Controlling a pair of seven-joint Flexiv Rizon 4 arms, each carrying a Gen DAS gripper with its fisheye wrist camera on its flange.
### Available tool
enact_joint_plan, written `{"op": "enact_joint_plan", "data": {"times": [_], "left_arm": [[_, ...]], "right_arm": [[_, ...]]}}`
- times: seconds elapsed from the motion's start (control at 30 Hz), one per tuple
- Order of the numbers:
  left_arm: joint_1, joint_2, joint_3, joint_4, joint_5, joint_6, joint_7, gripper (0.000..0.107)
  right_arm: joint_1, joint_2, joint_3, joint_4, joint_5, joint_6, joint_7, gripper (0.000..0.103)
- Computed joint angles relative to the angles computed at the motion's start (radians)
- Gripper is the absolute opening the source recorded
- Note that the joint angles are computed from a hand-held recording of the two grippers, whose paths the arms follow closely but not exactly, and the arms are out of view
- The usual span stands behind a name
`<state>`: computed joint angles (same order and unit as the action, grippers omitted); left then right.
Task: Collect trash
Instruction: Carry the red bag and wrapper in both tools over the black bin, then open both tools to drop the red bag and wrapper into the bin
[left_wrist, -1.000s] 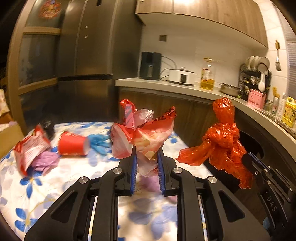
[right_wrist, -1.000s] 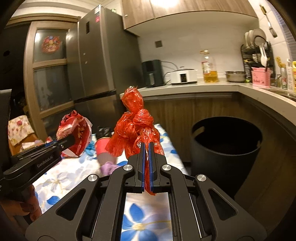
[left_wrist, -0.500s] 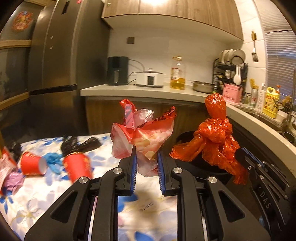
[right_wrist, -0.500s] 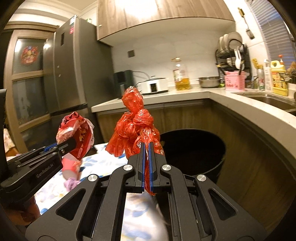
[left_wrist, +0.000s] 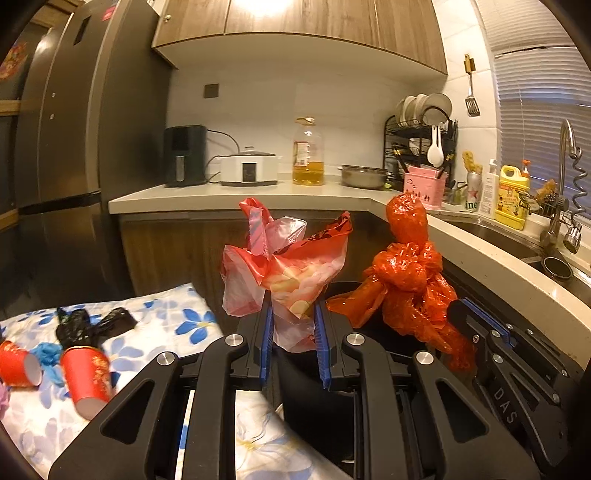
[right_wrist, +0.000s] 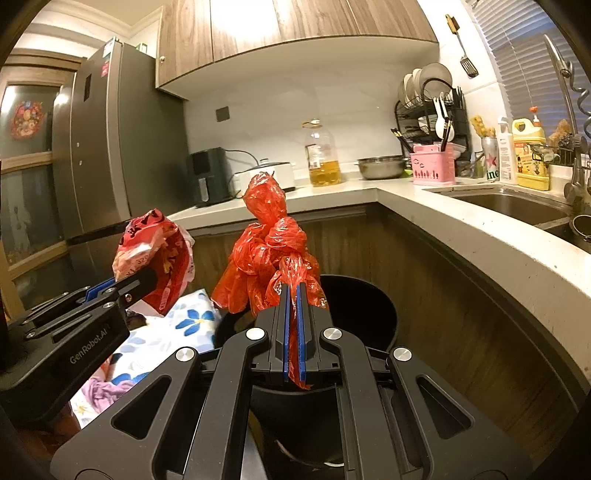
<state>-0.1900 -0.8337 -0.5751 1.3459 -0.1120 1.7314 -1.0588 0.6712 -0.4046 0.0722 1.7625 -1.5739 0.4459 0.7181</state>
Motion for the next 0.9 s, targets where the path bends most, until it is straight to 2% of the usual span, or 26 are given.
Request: {"op": "enact_joint_plan", "data": {"times": [0.63, 0.83, 0.9], "left_arm": [[-0.069, -0.096, -0.01, -0.144, -0.082, -0.112, 0.138, 0.024], [-0.083, -0.113, -0.001, -0.17, -0.12, -0.128, 0.163, 0.027], [-0.088, -0.114, 0.006, -0.172, -0.126, -0.125, 0.17, 0.034]], "right_arm": [[-0.046, 0.002, -0.008, 0.019, 0.025, 0.043, 0.0, 0.004], [-0.055, -0.003, -0.013, 0.016, 0.027, 0.063, 0.003, 0.005], [-0.059, -0.005, -0.014, 0.015, 0.029, 0.071, 0.003, 0.006]]}}
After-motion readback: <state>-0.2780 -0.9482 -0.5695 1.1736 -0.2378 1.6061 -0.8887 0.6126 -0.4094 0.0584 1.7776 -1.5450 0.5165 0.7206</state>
